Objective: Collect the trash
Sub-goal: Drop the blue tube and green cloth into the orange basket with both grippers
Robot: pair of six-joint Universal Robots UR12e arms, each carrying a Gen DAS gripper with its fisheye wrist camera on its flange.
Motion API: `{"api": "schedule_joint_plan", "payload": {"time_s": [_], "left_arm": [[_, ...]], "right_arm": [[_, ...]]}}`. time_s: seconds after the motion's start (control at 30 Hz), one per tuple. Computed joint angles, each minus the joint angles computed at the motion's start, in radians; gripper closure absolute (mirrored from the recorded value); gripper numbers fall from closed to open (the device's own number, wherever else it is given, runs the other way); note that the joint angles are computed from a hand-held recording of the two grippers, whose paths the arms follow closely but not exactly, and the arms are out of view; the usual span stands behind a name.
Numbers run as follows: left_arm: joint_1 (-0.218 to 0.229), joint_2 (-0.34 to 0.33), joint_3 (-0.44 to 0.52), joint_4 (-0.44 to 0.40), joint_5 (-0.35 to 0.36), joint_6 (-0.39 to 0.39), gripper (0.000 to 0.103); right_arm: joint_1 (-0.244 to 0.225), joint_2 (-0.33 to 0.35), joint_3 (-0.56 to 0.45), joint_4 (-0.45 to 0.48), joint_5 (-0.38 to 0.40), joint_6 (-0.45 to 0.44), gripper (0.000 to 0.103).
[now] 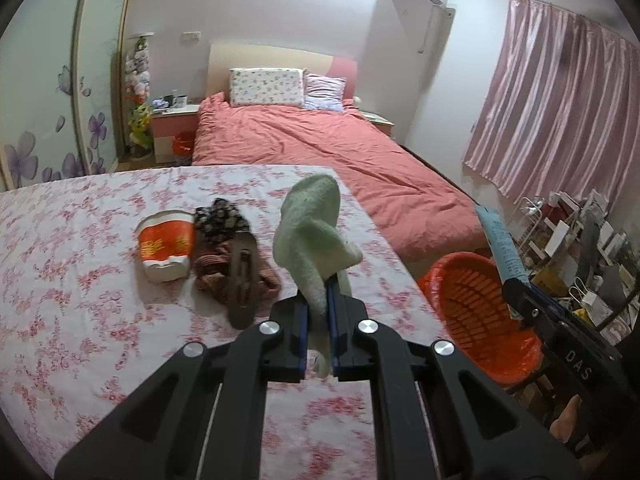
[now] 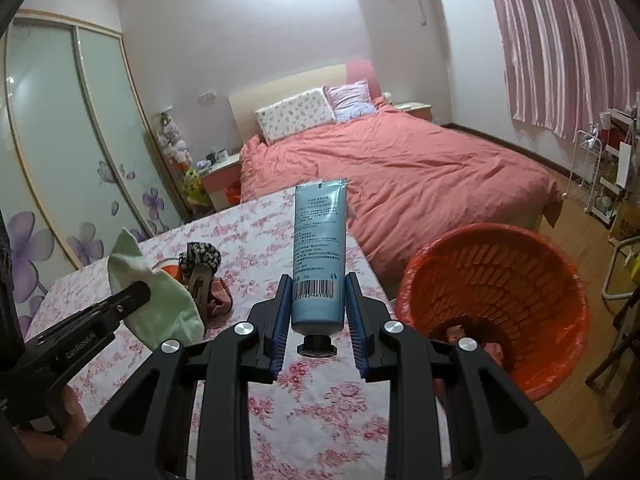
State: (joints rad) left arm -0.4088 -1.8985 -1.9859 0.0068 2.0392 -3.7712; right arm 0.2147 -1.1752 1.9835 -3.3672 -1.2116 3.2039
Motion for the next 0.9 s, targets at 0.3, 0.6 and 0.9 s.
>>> {"api": "schedule_joint_plan", "payload": {"time_s": [0.3,0.6,0.9], "left_arm": [[-0.034,-0.036,0.06,0.011,-0.04,0.043,0.094],[-0.052,-0.095,0.142,0.003,-0.13,0.089,0.094],[-0.058,-0.179,0.251,-0.015,-0.256,0.146,0.094]], "right_arm": [[-0.04,-0.015,0.036,-0.066,-0.012,0.039,0.076],[-0.073,0.001,0.038,-0.093,-0.075,0.079,0.076],[-0.106,0.036,0.011,-0.065,-0.111,0.141,0.076]]}}
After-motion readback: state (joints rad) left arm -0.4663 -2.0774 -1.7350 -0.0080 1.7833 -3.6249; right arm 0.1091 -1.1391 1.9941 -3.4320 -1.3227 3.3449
